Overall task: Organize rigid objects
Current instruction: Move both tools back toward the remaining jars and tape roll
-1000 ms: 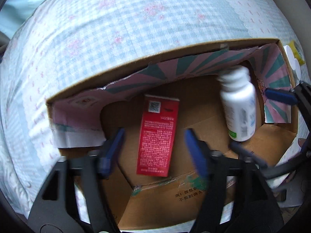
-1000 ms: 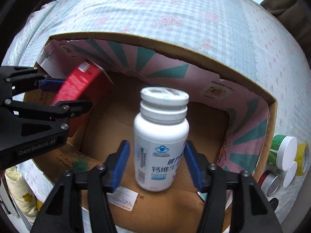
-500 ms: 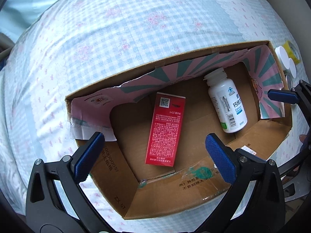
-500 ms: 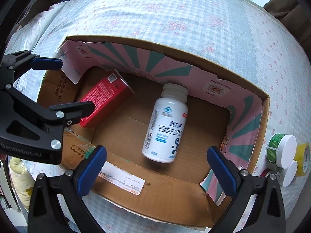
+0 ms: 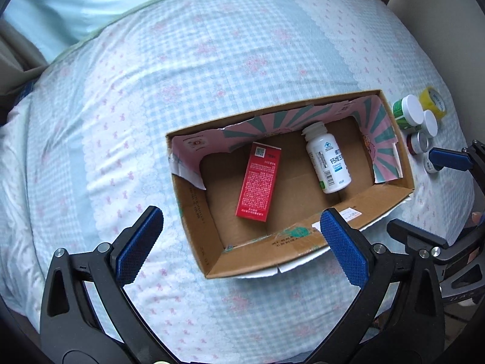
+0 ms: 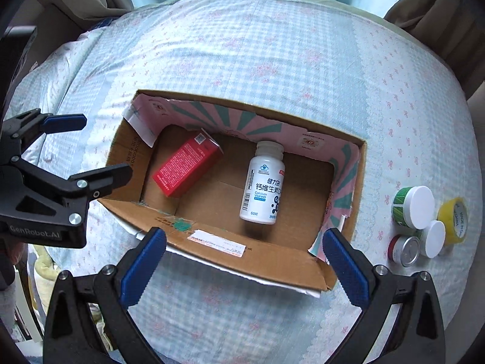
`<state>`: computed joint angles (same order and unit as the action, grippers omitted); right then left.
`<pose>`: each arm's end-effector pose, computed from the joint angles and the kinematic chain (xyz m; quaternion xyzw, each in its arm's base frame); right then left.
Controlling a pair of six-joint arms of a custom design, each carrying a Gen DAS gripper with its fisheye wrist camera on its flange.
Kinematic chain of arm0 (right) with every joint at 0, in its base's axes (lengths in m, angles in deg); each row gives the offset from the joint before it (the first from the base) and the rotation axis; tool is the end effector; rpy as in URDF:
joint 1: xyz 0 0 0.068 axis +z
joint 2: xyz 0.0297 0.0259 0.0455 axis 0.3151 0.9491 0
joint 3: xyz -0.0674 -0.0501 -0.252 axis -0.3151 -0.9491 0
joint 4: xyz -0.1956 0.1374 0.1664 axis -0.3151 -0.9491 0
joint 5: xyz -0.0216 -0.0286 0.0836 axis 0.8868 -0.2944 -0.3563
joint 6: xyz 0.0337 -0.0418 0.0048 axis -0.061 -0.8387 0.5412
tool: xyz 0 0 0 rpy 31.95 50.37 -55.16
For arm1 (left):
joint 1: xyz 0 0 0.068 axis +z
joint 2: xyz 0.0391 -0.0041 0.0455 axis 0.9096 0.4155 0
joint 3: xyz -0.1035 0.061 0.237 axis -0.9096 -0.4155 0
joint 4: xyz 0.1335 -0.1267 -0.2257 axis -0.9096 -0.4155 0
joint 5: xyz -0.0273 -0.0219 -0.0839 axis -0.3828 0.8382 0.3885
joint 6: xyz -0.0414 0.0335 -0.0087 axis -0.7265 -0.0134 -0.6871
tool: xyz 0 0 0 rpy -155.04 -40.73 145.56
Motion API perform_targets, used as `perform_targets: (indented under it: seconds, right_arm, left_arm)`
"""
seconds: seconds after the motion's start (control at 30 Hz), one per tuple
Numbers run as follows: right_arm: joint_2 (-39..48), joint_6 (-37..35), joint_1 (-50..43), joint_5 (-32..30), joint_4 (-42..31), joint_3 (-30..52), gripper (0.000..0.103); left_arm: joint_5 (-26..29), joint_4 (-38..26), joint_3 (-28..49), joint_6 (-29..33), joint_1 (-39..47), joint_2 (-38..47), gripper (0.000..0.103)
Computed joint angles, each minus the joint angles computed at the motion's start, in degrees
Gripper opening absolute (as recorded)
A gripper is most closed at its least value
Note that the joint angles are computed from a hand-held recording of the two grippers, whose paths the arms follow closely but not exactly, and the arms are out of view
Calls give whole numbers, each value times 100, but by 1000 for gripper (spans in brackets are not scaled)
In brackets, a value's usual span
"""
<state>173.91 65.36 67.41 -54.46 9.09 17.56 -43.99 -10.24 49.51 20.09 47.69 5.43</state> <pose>0.2231 0.2568 0.2013 -0.2147 0.9712 0.0606 0.0838 0.2335 -0.0735 0.2078 0.0527 0.9938 -0.0057 0.0974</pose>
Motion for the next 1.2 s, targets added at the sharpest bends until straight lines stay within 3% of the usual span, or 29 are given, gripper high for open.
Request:
perform_targets:
  seconds: [0.17, 0.33, 0.47, 0.6, 0.77, 0.9, 1.03, 1.2]
  right_arm:
    - [-995, 734, 198, 315, -574, -44, 103]
    - [-1997, 1486, 264, 780, -1296, -95, 103]
    - [-2825, 1972, 141, 1141, -2029, -193, 103]
    - [-3525, 1809, -207, 1427, -2638, -339, 103]
    - [-4441, 567, -1580, 1189, -2849, -640, 103]
    - [-4890, -1451, -3686, 345, -2642, -876, 103]
    - [-4739, -3440, -5732, -541, -2317, -1093, 103]
    - [-3990, -4952, -7261, -1201, -1688, -1339, 103]
  left_arm:
    - [-266, -769, 239, -500, -290, -955, 103]
    - [-619, -1377, 669, -1486, -1027, -1537, 103]
    - [-730, -1599, 1000, -2496, -1920, -1617, 103]
    - [-1054, -1664, 1349, -3407, -2949, -1255, 103]
    - [-1404, -1608, 1997, -4352, -3933, -372, 103]
    - [-1473, -1382, 2650, -4804, -4295, 619, 103]
    - [-1357, -1133, 3461, -4985, -4420, 1811, 103]
    - [-1005, -895, 4606, -5008, -4381, 3319, 103]
